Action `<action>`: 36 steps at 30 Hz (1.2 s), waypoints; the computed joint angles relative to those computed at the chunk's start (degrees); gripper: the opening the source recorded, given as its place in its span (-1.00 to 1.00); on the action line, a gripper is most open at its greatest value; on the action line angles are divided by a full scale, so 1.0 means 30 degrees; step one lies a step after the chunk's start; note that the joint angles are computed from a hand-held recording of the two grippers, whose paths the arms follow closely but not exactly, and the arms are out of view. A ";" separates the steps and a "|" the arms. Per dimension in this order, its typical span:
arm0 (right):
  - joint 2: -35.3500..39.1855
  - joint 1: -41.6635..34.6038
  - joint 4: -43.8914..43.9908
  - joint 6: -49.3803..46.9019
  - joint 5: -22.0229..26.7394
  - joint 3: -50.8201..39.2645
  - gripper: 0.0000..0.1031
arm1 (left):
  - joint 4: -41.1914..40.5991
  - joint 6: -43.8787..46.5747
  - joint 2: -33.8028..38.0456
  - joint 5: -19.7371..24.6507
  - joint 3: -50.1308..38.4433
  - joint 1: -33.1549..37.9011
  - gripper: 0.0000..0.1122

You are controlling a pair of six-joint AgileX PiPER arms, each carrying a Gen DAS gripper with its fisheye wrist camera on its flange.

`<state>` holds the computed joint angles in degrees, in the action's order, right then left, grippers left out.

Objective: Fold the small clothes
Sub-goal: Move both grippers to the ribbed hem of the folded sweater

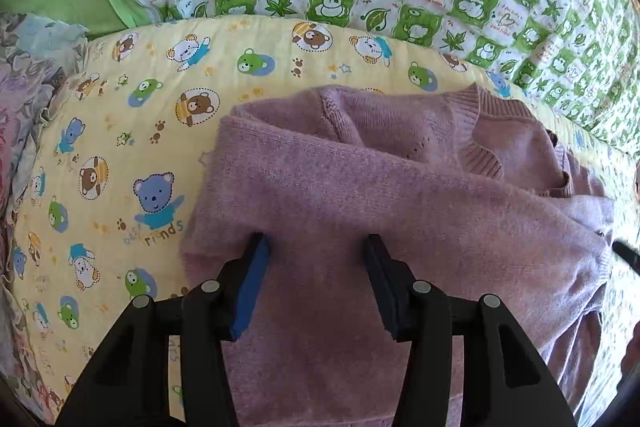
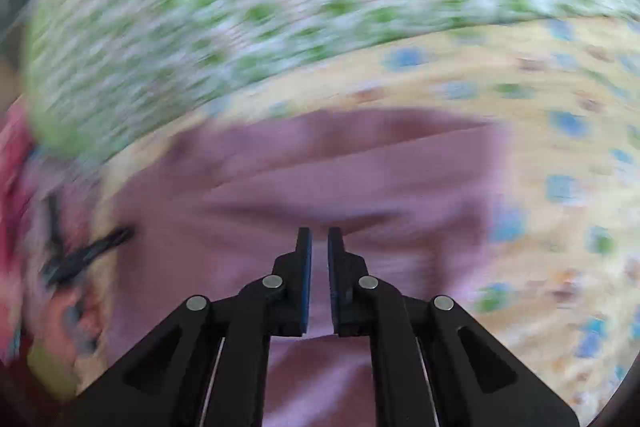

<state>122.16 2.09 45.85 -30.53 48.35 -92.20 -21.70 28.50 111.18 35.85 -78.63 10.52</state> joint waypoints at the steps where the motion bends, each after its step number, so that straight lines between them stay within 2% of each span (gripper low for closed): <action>1: 0.1009 0.0143 -0.1241 0.1485 0.0618 -0.0805 -0.82 | -0.0018 -0.0058 0.0061 0.0090 -0.0091 0.0027 -0.06; 2: 0.1874 0.0016 -0.1717 0.2213 0.0472 -0.0989 -0.82 | -0.0151 0.0103 -0.0007 0.0205 -0.0028 0.0159 -0.05; 3: 0.2379 -0.0309 -0.1430 0.2481 0.0412 -0.1040 -0.91 | -0.0155 0.0026 0.0050 0.0390 -0.0130 0.0237 -0.05; 4: 0.2604 -0.0903 -0.0379 0.2688 0.1000 -0.1027 -0.95 | -0.0231 0.0134 -0.0044 0.0552 -0.0050 0.0409 -0.05; 5: 0.2181 -0.1358 0.0735 0.2537 0.1072 -0.0250 -0.95 | -0.0101 0.0174 -0.0187 0.0701 0.0025 0.0618 -0.06; 6: 0.1510 -0.1498 0.1084 0.2304 0.0863 0.0527 -0.85 | 0.0092 0.0179 -0.0513 0.0876 0.0215 0.0800 -0.08; 8: -0.1008 -0.1521 0.1388 0.0678 -0.0101 0.2965 -0.78 | -0.0874 0.1723 -0.1602 0.1166 0.1196 0.1550 -0.03; 9: -0.2180 -0.1647 0.2054 -0.0483 -0.0234 0.4230 -0.62 | -0.1213 0.2385 -0.2200 0.1351 0.1772 0.1919 0.07; 10: -0.3158 -0.1769 0.2500 -0.1207 -0.0300 0.5281 -0.29 | -0.1302 0.2662 -0.2642 0.1455 0.2192 0.2133 0.11; 12: -0.4981 -0.2097 0.2937 -0.2462 -0.0381 0.7073 0.09 | -0.2300 0.4496 -0.4248 0.1955 0.3996 0.3364 0.16; 18: -0.9499 -0.2717 0.2260 -0.4157 -0.0683 1.1645 0.09 | -0.3726 0.9015 -0.8334 0.4344 0.9046 0.7639 0.17; 22: -1.1942 -0.3210 0.1563 -0.4067 -0.0486 1.4245 0.09 | -0.3489 1.1412 -1.0382 0.6232 1.1402 1.0491 0.17; 24: -1.3195 -0.3295 0.1250 -0.4122 -0.0828 1.5687 0.09 | -0.3166 1.3408 -1.1398 0.7247 1.2592 1.2756 0.18; 30: -1.6816 -0.5781 0.0508 -0.4681 0.0180 1.9522 0.10 | -0.1854 1.8909 -1.2591 1.0122 1.4022 1.9110 0.23; 33: -1.8001 -0.7280 -0.0774 -0.4947 0.0906 2.0787 0.10 | -0.1031 2.1052 -1.2597 1.0901 1.4411 2.1550 0.23; 36: -1.8772 -0.8749 -0.1793 -0.5205 0.1732 2.1774 0.10 | -0.0141 2.2912 -1.2200 1.0996 1.4756 2.3855 0.23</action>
